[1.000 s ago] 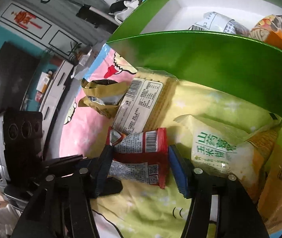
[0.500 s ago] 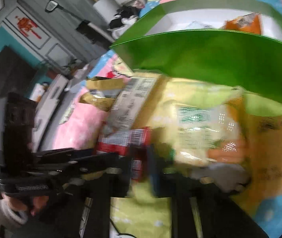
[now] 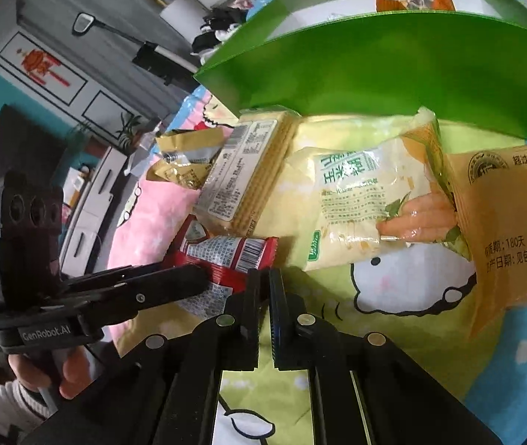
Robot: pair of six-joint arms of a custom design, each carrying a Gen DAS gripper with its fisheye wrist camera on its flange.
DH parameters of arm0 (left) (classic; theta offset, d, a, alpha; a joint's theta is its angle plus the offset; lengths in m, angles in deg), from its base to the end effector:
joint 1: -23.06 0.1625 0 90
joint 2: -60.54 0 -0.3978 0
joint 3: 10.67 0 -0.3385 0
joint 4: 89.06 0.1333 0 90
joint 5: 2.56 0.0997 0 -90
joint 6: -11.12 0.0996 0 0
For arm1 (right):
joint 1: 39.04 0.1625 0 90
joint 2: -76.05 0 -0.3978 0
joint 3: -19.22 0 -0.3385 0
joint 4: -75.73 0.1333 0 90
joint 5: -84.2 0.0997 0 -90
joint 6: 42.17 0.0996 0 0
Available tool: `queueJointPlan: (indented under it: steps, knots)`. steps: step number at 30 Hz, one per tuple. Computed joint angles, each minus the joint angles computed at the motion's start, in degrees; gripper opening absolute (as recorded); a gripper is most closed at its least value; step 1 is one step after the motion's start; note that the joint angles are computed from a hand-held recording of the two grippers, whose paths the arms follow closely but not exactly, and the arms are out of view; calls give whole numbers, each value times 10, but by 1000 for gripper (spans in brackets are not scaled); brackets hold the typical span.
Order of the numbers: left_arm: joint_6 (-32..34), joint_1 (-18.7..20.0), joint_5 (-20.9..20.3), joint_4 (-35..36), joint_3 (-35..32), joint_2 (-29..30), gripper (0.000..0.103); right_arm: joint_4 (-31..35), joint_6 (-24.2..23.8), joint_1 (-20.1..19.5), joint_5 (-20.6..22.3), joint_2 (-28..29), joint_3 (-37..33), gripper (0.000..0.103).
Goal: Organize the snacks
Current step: 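Lift the red-and-white packet with the left gripper toward the green box, then lower the red-and-white packet into the box and open the left gripper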
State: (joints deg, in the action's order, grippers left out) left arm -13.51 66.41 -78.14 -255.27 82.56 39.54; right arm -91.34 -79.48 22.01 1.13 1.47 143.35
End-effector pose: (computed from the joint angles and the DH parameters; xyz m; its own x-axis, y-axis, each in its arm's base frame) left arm -0.3138 -0.5137 -0.1066 -0.9181 0.3440 -0.1969 0.3771 0.9111 -0.1666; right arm -0.0953 -0.4724 0.2468 -0.9726 -0.1270 0.1950 -0.2014 0.8789 -0.4324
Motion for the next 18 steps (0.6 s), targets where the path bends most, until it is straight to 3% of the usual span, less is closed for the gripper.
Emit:
queueJointPlan:
  steps: [9, 18]
  knots:
    - [21, -9, -20, -24, -11, -9, 31, -10, 1, 2, 40, -37, 9, 7]
    - [65, -6, -43, 15, -121, 22, 31, -29, 25, 19, 71, -52, -28, 7]
